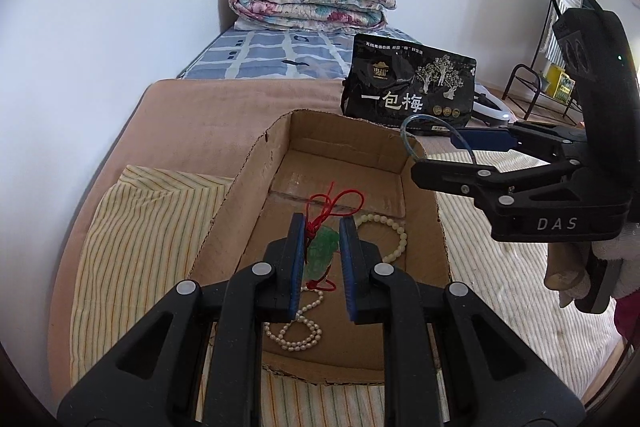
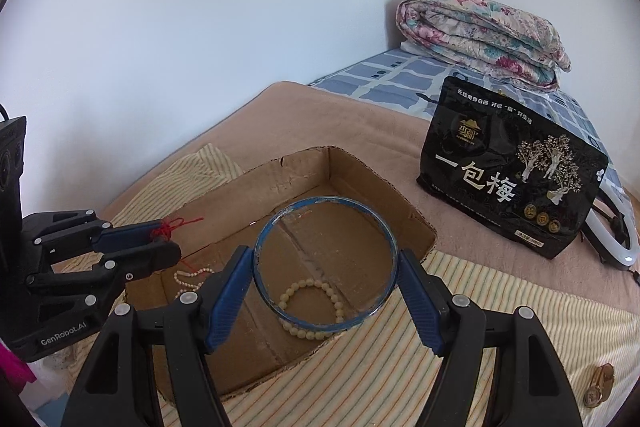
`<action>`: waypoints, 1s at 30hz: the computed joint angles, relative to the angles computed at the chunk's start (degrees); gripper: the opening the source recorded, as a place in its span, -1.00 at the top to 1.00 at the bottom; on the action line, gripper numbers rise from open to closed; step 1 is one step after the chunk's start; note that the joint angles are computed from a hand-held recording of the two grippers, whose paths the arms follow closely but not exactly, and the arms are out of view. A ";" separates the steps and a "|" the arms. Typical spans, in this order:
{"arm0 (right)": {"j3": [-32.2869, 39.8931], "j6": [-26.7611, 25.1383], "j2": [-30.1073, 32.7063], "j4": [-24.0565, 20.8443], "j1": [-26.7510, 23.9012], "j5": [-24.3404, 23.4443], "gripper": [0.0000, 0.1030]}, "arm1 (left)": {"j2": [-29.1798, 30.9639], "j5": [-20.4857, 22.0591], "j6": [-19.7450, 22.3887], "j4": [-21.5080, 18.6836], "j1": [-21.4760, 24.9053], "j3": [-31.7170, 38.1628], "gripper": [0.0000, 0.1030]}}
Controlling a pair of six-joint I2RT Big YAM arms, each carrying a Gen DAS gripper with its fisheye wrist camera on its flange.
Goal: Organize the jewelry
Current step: 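Carry the jade pendant and dark bangle into the box and release both, then move both tools back over the wooden bead necklace and pearl earrings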
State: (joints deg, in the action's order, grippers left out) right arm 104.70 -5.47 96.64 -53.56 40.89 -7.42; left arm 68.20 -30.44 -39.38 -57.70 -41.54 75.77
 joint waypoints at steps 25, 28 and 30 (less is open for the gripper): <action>-1.63 5.05 -0.52 3.89 -1.53 0.37 -0.91 | -0.10 -0.73 -1.00 -0.85 -0.08 -0.59 -0.13; -2.56 4.76 -1.55 4.23 -1.75 0.61 -0.91 | 0.04 -1.27 -1.21 -1.38 -0.86 -0.14 -0.13; -3.32 4.43 -2.39 4.60 -2.01 0.81 -0.91 | 0.39 -1.81 -1.40 -1.79 -1.46 0.45 -0.13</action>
State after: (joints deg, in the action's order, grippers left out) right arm 101.38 -1.04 94.25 -48.97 38.87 -6.61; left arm 68.59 -32.26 -40.78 -59.49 -43.00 76.22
